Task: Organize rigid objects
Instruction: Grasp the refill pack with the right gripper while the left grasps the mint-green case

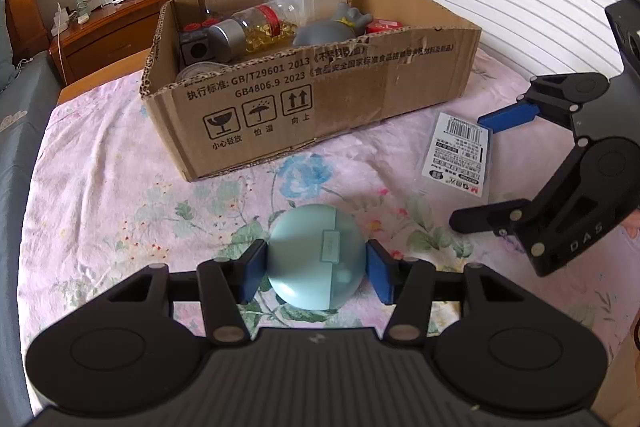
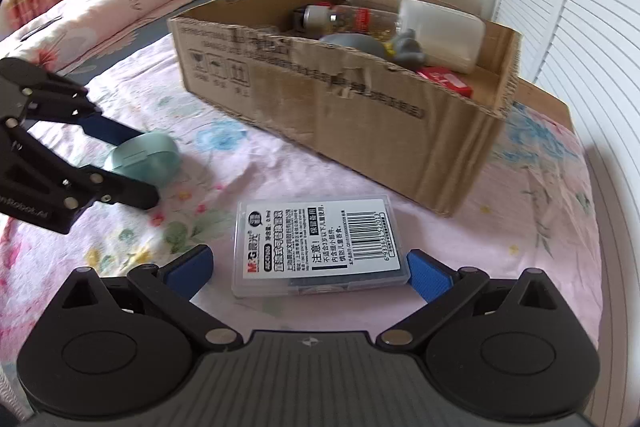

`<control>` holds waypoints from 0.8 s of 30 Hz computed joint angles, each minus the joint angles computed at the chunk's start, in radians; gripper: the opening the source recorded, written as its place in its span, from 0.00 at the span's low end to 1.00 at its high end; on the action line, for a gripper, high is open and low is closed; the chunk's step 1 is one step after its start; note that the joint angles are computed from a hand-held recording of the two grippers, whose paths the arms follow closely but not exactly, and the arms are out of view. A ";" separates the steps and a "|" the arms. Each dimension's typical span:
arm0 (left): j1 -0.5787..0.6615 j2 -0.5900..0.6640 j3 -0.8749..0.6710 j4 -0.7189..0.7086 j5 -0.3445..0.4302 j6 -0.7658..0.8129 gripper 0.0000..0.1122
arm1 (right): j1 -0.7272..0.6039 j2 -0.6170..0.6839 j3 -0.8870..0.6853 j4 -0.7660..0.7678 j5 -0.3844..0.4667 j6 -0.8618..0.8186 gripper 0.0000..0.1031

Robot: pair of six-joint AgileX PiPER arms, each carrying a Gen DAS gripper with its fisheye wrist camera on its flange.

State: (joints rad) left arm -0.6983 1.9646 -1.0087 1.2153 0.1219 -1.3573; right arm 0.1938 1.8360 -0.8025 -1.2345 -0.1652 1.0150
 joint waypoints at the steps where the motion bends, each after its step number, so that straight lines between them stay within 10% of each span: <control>1: -0.001 0.001 -0.001 0.010 0.003 -0.009 0.48 | 0.005 0.000 -0.003 -0.018 0.006 0.024 1.00; 24: 0.016 0.016 -0.006 0.200 -0.032 -0.181 0.59 | 0.002 0.030 -0.046 0.016 0.021 0.002 1.00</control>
